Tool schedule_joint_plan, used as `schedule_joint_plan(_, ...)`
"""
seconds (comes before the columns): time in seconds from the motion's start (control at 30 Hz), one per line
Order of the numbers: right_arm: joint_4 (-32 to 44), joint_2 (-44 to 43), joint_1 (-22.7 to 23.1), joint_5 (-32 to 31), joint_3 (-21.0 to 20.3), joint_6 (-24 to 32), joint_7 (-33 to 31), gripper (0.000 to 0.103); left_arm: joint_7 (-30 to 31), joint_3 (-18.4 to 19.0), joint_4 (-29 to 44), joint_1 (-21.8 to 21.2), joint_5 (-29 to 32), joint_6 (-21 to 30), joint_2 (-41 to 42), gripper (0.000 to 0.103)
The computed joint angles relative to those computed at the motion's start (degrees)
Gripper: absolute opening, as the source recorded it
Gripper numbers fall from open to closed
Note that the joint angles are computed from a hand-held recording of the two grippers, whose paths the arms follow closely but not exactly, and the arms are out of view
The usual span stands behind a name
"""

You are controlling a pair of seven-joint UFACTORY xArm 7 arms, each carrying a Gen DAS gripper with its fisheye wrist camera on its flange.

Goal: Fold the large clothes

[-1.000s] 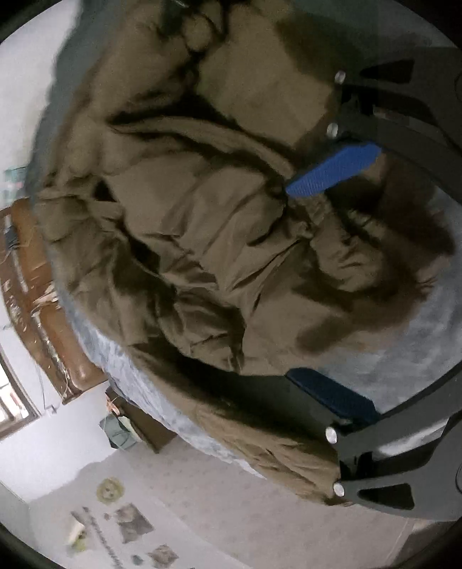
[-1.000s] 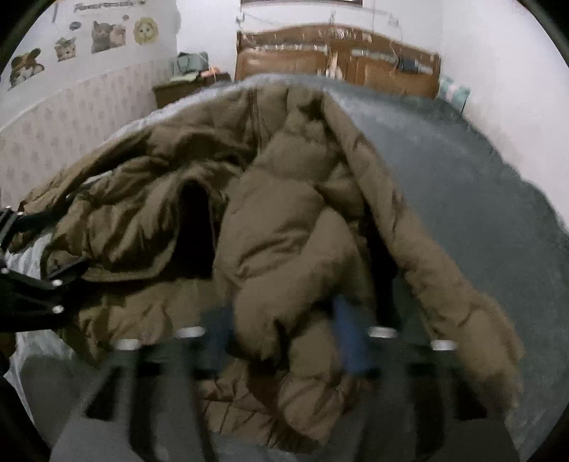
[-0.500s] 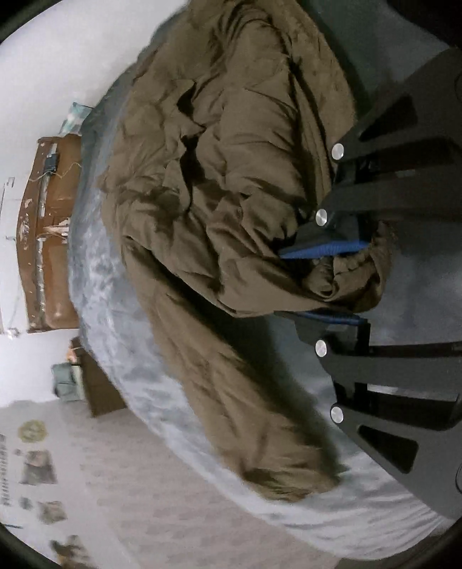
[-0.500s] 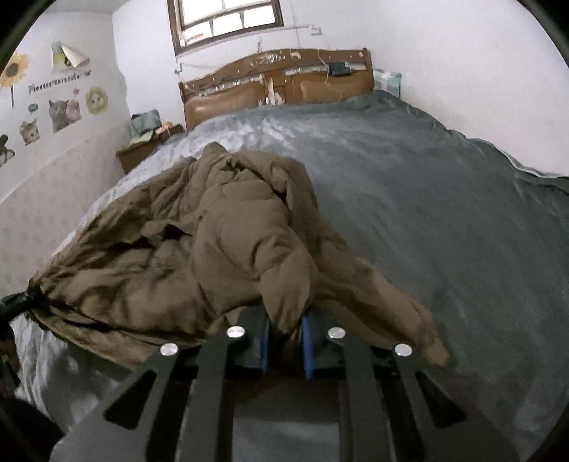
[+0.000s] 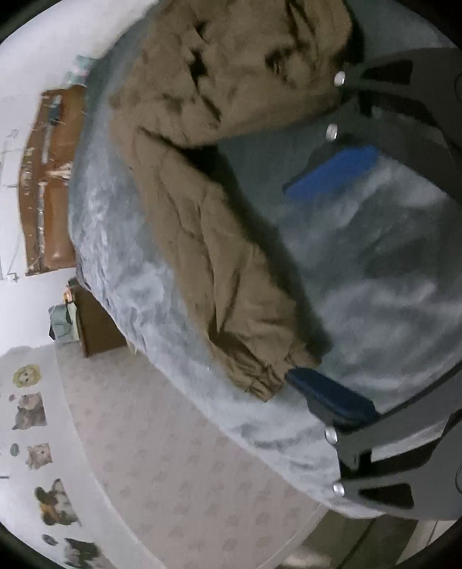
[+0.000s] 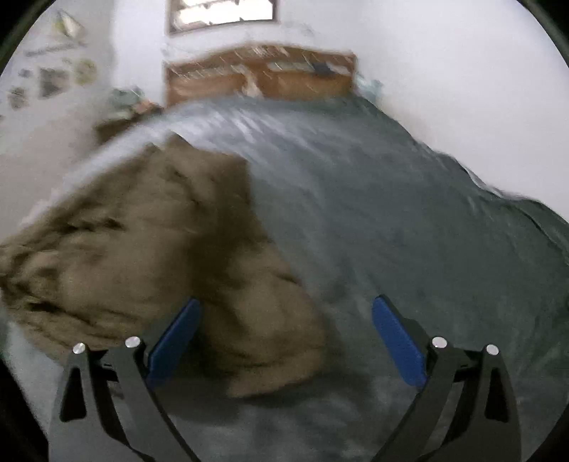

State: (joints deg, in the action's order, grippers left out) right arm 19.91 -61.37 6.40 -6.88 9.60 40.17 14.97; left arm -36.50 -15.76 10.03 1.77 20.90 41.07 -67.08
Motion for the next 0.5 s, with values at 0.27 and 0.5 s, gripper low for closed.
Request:
schedule_joint_plan(0.27,-2.09,16.31,3.16,6.29,-5.27,-6.6,-3.49,0.081,-3.75,-8.15,2.71,11.1,12.52,-3.81,15.0,0.1)
schedule_joint_plan(0.5,1.71,20.33,-5.67,-0.75,0.24,-11.17,0.21,0.018,-6.1,-2.22,8.23,16.83,17.4,-10.61,28.05,0.015)
